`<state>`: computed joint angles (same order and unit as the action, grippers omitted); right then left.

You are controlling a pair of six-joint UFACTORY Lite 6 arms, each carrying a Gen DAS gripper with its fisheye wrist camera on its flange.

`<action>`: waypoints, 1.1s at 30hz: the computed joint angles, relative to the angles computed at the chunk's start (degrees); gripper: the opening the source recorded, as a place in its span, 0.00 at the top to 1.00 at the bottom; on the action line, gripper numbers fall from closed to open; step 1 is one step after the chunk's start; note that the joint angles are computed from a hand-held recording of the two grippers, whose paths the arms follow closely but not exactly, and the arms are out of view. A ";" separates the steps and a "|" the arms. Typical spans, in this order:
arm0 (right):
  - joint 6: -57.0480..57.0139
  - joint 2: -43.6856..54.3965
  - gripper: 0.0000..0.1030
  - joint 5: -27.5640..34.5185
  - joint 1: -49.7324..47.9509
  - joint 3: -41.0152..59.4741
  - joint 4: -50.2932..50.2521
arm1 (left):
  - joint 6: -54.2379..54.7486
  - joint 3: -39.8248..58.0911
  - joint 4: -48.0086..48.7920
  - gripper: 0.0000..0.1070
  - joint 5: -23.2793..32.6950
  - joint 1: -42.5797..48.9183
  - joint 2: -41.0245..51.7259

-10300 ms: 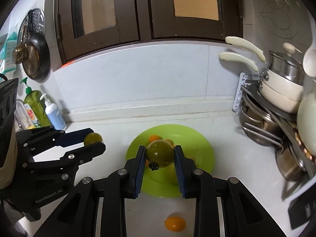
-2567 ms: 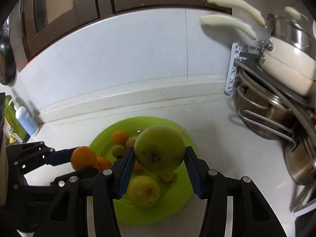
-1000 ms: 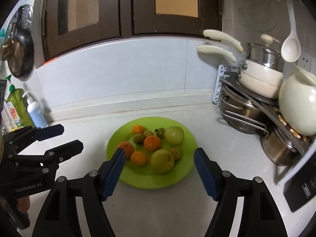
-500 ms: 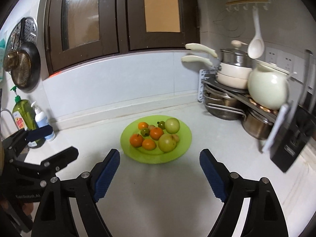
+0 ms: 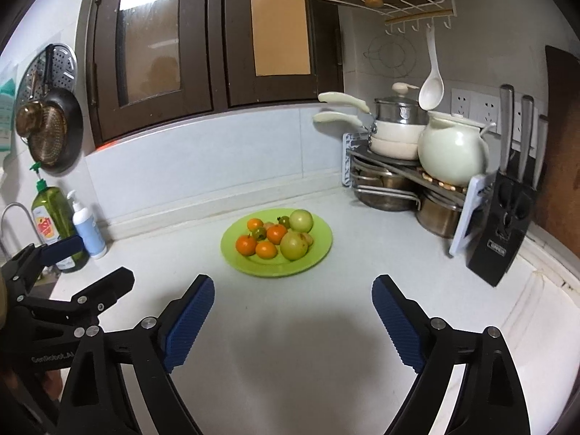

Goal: Organize fruits

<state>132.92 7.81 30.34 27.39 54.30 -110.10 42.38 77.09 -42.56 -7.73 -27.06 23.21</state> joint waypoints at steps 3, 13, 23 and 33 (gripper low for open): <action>0.33 -3.63 0.13 -1.22 0.07 -4.27 -0.25 | 8.17 -5.18 -10.07 0.04 -2.75 -2.38 -3.96; 1.43 -12.21 0.13 0.16 2.41 -14.11 -0.69 | 17.36 -15.38 -22.46 0.04 -10.28 -7.66 -12.87; -2.59 -16.42 0.13 2.84 6.93 -17.38 4.53 | 14.29 -20.51 -22.17 0.04 -11.49 -8.86 -17.47; -3.21 -18.46 0.13 2.67 7.34 -19.22 5.56 | 13.58 -21.50 -21.22 0.04 -14.33 -10.81 -18.55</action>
<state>129.71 -10.65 33.01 34.73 35.08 -104.54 55.96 55.59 -63.78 -22.06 -37.87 4.66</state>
